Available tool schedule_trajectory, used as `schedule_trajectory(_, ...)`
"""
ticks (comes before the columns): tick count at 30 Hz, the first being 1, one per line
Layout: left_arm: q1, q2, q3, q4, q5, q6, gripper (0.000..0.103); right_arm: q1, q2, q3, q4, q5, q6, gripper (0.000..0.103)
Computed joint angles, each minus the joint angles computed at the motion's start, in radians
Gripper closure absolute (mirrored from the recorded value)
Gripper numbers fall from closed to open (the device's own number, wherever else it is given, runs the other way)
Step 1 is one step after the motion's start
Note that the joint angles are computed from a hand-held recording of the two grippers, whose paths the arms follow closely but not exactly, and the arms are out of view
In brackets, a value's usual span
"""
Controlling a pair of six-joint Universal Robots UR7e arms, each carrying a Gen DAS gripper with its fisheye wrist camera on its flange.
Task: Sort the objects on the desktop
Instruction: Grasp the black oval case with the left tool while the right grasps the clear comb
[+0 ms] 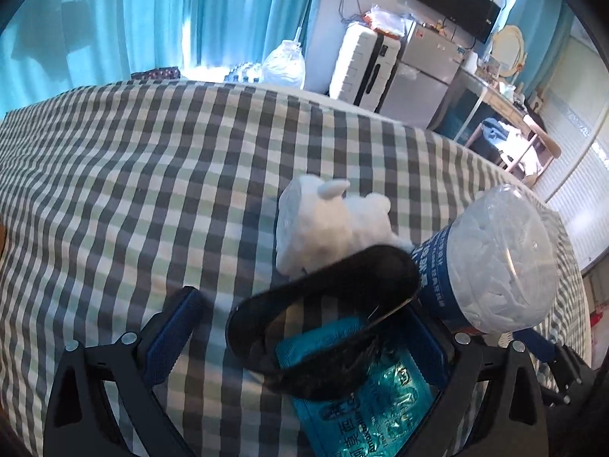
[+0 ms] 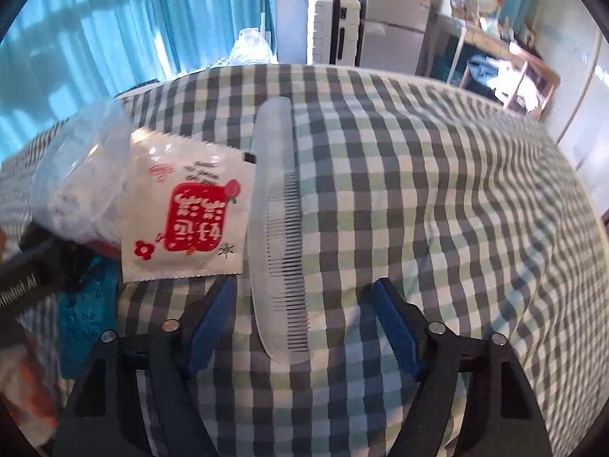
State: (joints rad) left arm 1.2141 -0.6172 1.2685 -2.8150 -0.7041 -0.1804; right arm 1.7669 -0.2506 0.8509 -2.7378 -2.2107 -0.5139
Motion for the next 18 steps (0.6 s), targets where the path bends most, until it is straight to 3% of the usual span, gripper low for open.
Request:
schedule_trajectory(1,0.002,-0.002,-0.001,-0.002,-0.006,0.009,0.033,0.003,-0.007,0.021,-0.025,-0.004,-0.015,0.054)
schedule_trajectory(2,0.003,-0.003,-0.005,0.01,-0.011,0.013,0.04,0.006,-0.014,0.039,-0.04,-0.007,-0.017,0.061)
schedule_trajectory(5,0.006,-0.025,0.012,0.031,-0.041,0.009,0.04,0.001,-0.065,0.106,-0.018,0.028,0.044,0.074)
schedule_trajectory(12,-0.018,-0.123,0.141,0.046,-0.019,-0.061,0.04,-0.025,-0.231,0.31,0.04,0.168,0.202,0.078)
schedule_trajectory(18,-0.075,-0.246,0.319,0.029,0.045,-0.097,0.04,-0.024,-0.378,0.55,0.018,0.231,0.247,0.078)
